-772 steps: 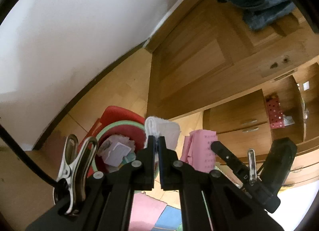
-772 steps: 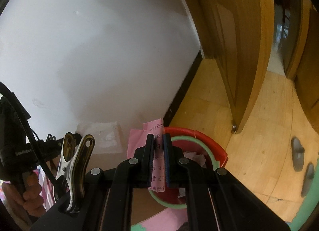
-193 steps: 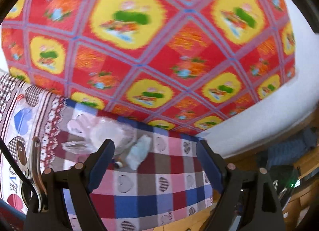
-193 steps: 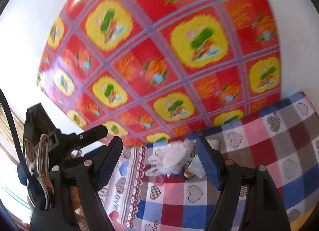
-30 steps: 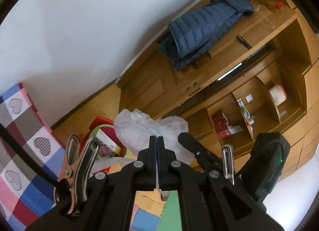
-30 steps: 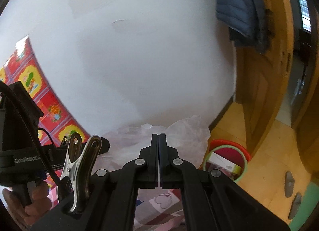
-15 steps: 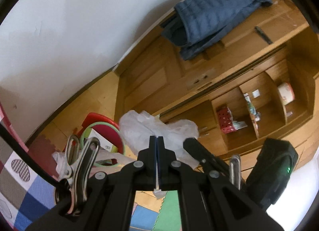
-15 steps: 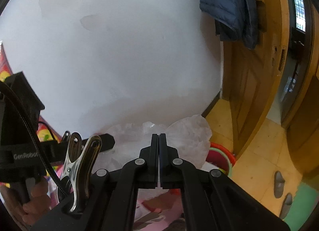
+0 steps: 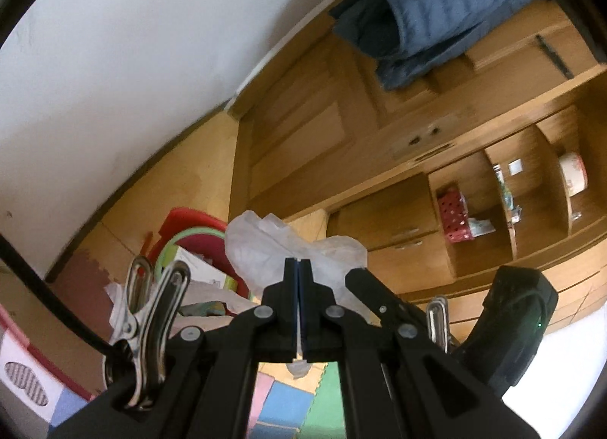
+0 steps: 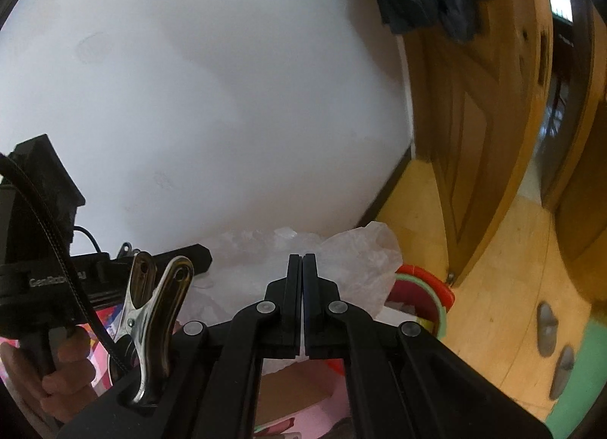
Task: Collect trash
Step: 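Carry the clear plastic bag in both tools over the red bucket, then lower both tools into the red bucket and open them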
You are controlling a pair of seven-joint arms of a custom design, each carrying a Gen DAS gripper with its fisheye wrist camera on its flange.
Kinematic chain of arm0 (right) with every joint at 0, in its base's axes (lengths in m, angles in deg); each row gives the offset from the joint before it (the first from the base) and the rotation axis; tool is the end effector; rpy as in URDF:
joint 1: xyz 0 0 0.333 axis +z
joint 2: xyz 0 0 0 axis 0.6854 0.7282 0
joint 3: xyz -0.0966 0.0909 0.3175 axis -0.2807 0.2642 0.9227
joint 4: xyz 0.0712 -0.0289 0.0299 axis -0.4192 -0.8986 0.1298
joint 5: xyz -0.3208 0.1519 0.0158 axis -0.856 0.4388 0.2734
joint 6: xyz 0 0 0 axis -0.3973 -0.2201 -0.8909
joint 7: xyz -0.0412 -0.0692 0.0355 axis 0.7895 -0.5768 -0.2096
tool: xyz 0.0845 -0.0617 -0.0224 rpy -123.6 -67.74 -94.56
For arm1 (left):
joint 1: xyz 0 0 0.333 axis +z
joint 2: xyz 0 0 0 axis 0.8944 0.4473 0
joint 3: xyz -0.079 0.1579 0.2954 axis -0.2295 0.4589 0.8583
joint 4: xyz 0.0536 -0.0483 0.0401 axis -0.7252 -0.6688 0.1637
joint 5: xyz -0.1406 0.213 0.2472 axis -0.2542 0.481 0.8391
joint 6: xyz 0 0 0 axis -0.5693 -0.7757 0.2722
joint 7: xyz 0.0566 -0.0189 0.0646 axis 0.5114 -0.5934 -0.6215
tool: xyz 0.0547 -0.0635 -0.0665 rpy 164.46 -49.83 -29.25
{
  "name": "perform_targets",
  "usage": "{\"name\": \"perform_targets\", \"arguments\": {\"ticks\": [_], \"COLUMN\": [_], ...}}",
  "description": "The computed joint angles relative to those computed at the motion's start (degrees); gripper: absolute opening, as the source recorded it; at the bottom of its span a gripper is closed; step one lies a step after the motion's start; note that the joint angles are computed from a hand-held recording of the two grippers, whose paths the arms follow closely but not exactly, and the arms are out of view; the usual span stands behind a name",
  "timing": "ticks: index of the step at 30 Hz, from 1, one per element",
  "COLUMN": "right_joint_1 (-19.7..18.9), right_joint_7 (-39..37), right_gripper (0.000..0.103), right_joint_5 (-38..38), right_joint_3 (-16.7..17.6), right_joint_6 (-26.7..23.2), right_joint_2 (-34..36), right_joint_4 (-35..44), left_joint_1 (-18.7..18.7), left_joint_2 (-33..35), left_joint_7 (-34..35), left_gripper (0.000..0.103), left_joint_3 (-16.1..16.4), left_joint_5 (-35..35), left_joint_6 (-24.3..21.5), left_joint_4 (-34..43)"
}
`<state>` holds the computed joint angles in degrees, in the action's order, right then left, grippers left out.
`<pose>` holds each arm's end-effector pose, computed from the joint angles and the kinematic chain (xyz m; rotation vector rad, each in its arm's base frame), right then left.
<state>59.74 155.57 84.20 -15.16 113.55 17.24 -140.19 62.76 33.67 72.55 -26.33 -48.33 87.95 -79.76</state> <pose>0.4797 0.1940 0.7887 -1.7227 1.7115 -0.2202 0.5398 -0.1203 0.7730 1.9838 -1.8346 1.0791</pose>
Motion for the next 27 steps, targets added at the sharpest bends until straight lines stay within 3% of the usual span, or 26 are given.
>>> {"name": "perform_targets", "arguments": {"ticks": [14, 27], "right_joint_1": [-2.58, -3.89], "right_joint_7": [0.37, -1.95], "right_gripper": [0.001, 0.001], "right_joint_5": [2.38, 7.89], "right_joint_3": [-1.83, -2.50], "right_joint_6": [1.51, 9.63], "right_joint_2": [1.92, 3.54], "right_joint_4": [-6.40, -17.46], "left_joint_1": [-1.33, -1.78], "left_joint_2": [6.81, 12.16], "left_joint_7": [-0.11, 0.76], "left_gripper": [0.000, 0.000], "left_joint_3": [-2.55, -3.86], "left_joint_5": [0.88, 2.05], "left_joint_6": [2.03, 7.44], "left_joint_4": [-1.47, -7.35]}}
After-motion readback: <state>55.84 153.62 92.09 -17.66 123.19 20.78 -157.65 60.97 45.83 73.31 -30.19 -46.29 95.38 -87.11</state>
